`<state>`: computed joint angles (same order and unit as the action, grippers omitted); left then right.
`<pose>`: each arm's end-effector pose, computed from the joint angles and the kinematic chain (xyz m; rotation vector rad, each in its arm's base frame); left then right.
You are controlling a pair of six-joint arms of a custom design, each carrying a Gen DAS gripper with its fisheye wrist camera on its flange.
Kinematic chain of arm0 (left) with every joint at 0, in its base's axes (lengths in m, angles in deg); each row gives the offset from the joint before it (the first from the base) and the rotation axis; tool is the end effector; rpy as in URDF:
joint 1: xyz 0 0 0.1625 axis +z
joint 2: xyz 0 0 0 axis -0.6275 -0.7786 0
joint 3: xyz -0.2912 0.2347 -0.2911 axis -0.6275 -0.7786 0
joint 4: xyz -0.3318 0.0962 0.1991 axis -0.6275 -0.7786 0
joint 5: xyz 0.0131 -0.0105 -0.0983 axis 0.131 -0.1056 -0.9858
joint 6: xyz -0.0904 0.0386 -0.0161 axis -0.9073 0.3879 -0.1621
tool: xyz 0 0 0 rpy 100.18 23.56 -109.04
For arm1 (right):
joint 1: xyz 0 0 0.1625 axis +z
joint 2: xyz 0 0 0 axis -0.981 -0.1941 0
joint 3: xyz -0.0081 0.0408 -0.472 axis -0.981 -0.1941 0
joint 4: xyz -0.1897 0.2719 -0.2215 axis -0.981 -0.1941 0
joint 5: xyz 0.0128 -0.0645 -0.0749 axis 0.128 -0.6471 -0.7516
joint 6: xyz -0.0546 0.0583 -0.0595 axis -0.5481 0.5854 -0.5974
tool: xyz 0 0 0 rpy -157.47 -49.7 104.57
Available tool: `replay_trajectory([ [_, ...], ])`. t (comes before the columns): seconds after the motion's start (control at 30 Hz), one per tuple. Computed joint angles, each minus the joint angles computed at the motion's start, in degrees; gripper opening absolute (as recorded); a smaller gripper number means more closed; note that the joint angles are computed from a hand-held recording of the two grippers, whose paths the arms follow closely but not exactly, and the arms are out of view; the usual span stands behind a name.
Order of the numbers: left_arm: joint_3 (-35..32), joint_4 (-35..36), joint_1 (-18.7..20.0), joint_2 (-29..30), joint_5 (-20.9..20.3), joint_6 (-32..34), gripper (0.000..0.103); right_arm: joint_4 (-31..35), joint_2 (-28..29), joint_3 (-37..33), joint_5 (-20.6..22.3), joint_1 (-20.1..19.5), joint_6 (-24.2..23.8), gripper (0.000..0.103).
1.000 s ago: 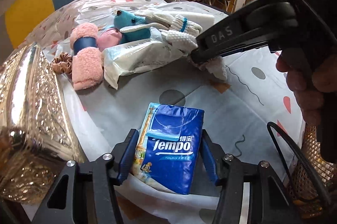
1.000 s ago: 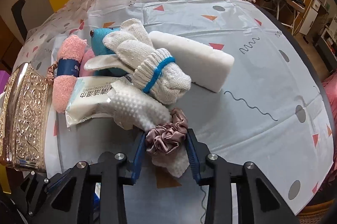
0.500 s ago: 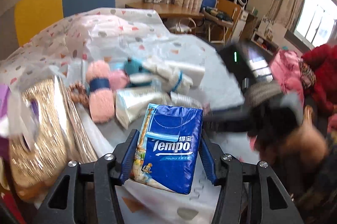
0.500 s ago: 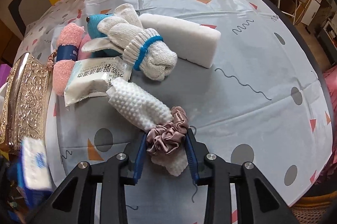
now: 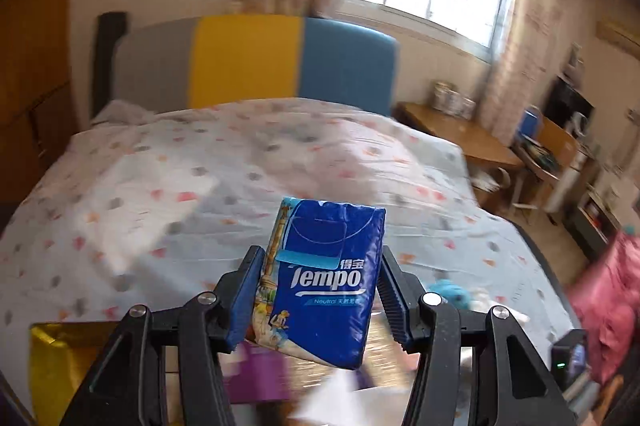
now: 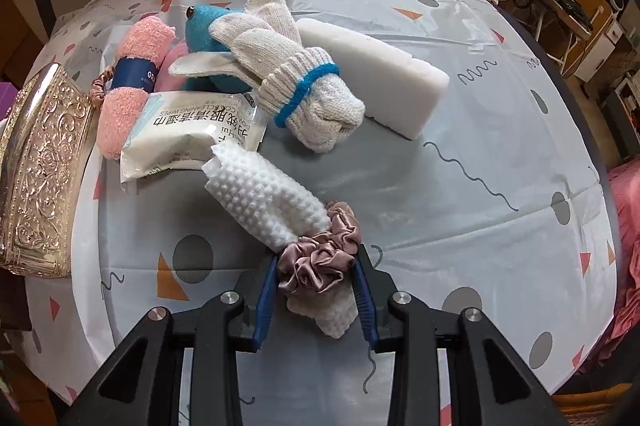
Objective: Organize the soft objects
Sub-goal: 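Carry the Tempo pack into the gold tray and open the left tool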
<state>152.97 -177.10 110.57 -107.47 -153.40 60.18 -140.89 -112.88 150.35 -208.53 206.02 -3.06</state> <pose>-0.0648 -0.6812 0.4886 1.1496 2.5351 -0.7521 0.3963 -0.4341 -0.0749 -0.6276 -2.1168 0.7026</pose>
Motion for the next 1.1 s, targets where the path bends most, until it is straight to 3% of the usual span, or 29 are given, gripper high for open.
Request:
replay_trajectory([
  [0.17,-9.05,2.71,7.84,2.36,3.70,-0.88,0.056,-1.21,0.35,0.10,0.14,-0.10,0.19,0.036],
  [0.4,-14.81,8.09,16.38,6.17,7.68,-3.93,0.056,6.30,1.83,-3.17,-0.76,0.15,2.62,0.036],
  [0.6,-15.39,10.73,17.18,8.55,7.63,-9.33,0.061,10.67,2.39,-4.73,-1.48,0.65,5.17,0.036],
  [0.67,-15.10,10.51,16.93,8.77,7.36,-10.12,0.076,12.06,2.77,-5.47,-1.63,0.81,5.70,0.036],
  [0.7,-14.12,9.29,16.61,8.34,7.83,-10.11,0.078,12.54,2.91,-5.72,-1.71,0.84,5.79,0.036],
  [0.9,-10.64,5.11,16.02,5.39,8.47,-7.55,0.078,14.23,3.20,-6.65,-1.97,0.93,5.78,0.036],
  [1.1,-1.01,-6.77,15.15,-0.47,11.86,0.19,0.080,14.51,3.20,-6.78,-2.19,0.80,5.45,0.036],
])
